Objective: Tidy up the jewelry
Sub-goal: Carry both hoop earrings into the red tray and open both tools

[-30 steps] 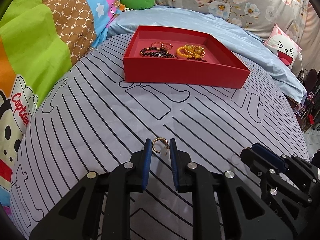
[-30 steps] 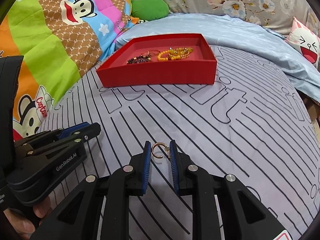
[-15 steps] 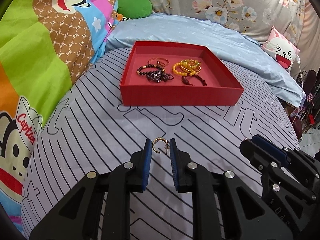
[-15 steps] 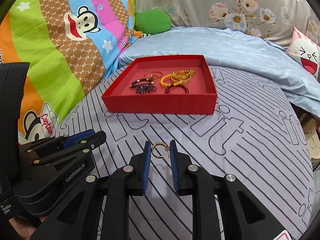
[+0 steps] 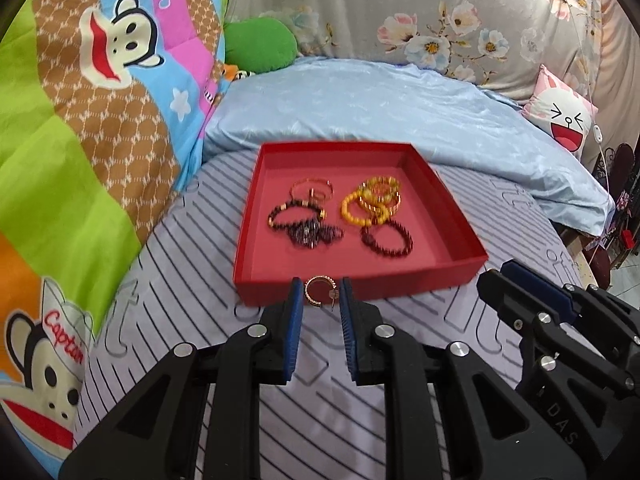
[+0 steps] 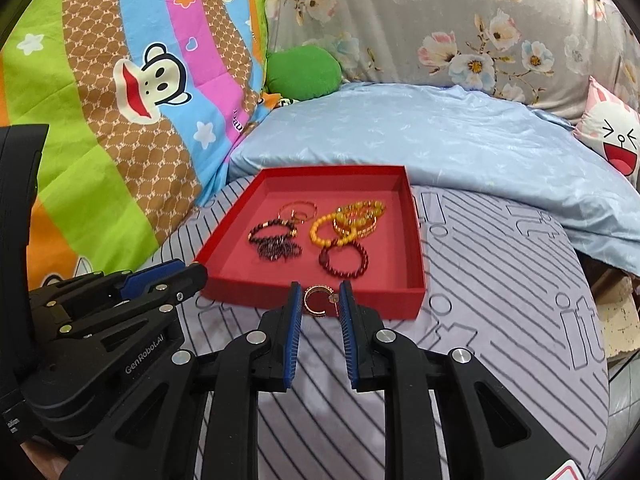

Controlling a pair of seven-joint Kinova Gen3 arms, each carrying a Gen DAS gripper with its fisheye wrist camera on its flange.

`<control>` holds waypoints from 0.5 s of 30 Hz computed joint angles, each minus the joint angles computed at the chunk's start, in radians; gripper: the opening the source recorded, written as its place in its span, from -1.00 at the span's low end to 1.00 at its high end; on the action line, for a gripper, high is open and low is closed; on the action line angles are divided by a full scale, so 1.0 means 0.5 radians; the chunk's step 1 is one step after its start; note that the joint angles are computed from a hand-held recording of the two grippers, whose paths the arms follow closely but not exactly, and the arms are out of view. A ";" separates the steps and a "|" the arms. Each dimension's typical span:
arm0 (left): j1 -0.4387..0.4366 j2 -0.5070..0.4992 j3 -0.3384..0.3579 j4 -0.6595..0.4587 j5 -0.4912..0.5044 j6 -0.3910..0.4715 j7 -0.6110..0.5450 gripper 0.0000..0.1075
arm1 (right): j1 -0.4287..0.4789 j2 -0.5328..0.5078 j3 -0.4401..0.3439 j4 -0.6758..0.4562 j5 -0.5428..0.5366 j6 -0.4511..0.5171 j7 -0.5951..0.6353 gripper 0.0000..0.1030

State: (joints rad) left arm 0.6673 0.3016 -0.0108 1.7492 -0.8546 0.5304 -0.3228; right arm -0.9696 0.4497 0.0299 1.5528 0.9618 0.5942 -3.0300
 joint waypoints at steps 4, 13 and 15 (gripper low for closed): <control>-0.034 0.084 -0.002 -0.163 0.030 0.054 -0.113 -0.67 | 0.089 0.053 -0.011 -0.121 -0.079 -0.037 0.140 -0.65; -0.102 0.303 -0.054 -0.520 0.289 0.107 -0.449 -0.67 | 0.194 0.221 0.070 -0.424 -0.372 -0.064 0.551 -0.65; -0.107 0.346 -0.074 -0.582 0.348 0.115 -0.505 -0.67 | 0.207 0.256 0.092 -0.475 -0.432 -0.066 0.619 -0.65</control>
